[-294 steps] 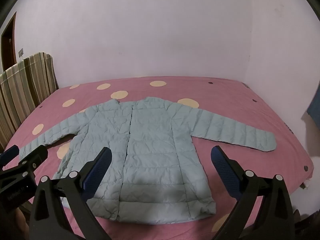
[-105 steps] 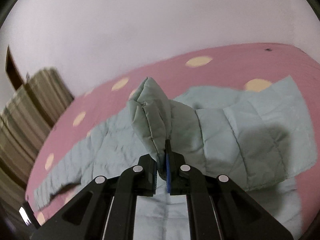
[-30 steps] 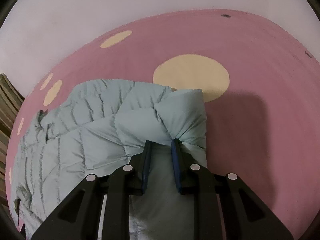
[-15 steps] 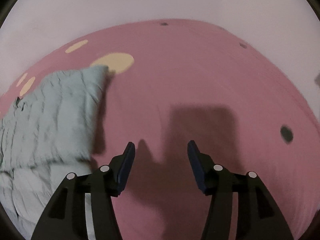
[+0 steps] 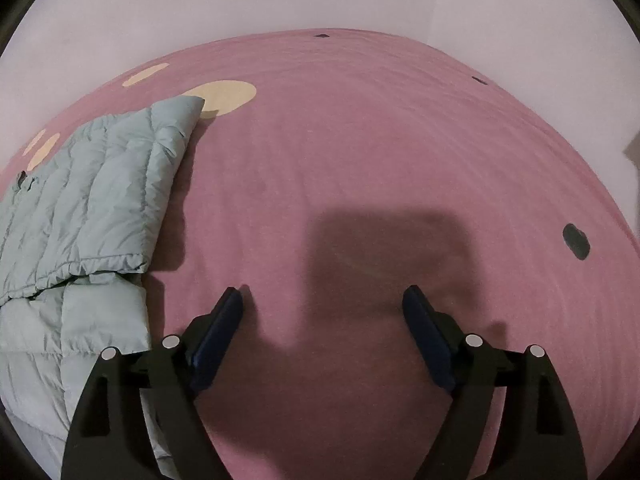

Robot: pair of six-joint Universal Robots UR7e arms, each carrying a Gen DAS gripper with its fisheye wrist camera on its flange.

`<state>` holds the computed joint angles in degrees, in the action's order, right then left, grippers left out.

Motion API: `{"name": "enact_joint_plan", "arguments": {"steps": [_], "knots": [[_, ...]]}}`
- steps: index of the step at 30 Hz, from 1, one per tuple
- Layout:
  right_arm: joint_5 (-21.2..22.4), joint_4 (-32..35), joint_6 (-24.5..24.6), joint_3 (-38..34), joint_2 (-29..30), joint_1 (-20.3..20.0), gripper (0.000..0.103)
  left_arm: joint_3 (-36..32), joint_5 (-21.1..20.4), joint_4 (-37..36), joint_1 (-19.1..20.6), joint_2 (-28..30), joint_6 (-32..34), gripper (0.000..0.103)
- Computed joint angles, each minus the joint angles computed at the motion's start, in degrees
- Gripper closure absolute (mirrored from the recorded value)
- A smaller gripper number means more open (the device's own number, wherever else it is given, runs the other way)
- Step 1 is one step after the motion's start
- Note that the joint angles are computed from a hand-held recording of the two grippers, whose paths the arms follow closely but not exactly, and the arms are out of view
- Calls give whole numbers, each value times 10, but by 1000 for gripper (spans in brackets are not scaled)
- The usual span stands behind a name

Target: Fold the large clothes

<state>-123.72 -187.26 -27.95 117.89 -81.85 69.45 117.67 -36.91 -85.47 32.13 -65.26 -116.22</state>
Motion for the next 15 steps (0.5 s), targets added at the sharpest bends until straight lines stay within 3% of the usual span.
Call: {"name": "enact_joint_plan", "arguments": {"steps": [6, 9, 12, 15], "knots": [[4, 0, -3, 0, -2, -4, 21, 85, 24, -137, -23, -87, 60, 2], [3, 0, -3, 1, -2, -3, 20, 127, 47, -147, -30, -154, 38, 2], [4, 1, -4, -1, -2, -4, 20, 159, 68, -112, -34, -224, -16, 9], [3, 0, -5, -1, -1, -4, 20, 196, 82, -139, -24, -294, -7, 18]]}}
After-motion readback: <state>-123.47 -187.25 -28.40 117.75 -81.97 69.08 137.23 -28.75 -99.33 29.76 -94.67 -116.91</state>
